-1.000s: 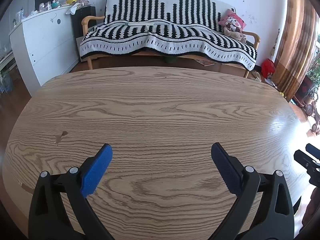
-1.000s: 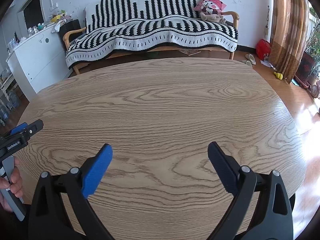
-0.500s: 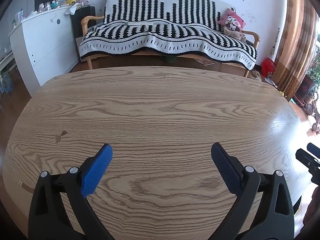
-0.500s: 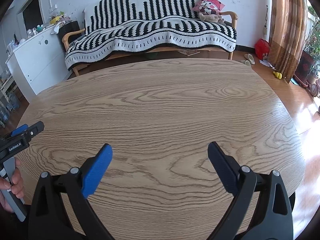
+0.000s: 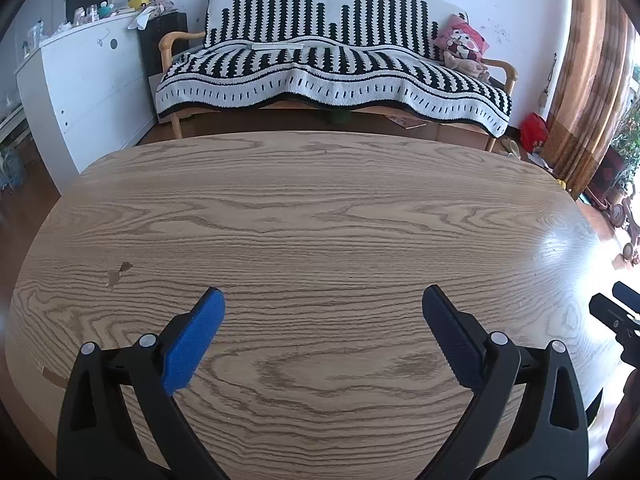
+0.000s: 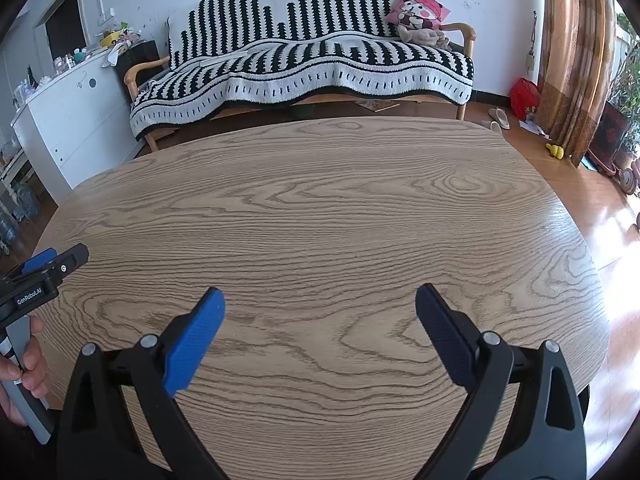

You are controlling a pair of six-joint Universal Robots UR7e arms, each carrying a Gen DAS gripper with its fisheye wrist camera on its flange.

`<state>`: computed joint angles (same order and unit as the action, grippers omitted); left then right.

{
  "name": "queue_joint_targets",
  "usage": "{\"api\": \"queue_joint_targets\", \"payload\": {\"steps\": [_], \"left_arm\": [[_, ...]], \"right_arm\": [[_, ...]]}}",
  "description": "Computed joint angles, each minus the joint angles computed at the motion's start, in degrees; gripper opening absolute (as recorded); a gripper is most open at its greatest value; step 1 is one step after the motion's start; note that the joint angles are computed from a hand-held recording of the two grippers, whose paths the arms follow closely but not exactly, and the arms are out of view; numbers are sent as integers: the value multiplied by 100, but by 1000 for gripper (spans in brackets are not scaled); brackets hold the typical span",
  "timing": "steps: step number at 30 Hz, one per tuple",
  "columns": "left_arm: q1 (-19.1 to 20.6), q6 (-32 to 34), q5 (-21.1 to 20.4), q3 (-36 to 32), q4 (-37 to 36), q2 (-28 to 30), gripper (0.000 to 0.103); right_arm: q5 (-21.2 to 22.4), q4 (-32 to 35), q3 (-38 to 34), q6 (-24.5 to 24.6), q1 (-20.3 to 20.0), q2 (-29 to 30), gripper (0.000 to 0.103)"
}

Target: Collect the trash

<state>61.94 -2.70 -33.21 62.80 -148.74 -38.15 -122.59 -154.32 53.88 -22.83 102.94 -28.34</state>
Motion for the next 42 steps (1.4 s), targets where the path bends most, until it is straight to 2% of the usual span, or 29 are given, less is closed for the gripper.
{"api": "queue_joint_targets", "payload": {"steps": [25,36,42], "left_arm": [[-66,-78,123,58,100,-4,96],[-105,90,137,94,-34,10,96],[-72,-264,181,14,338,-7,96]], "right_arm": [[-36,31,-82,66,-10,31,94],[-40,34,-87,81,-10,38,94],[-52,39,-123,136,-17,70,94]]}}
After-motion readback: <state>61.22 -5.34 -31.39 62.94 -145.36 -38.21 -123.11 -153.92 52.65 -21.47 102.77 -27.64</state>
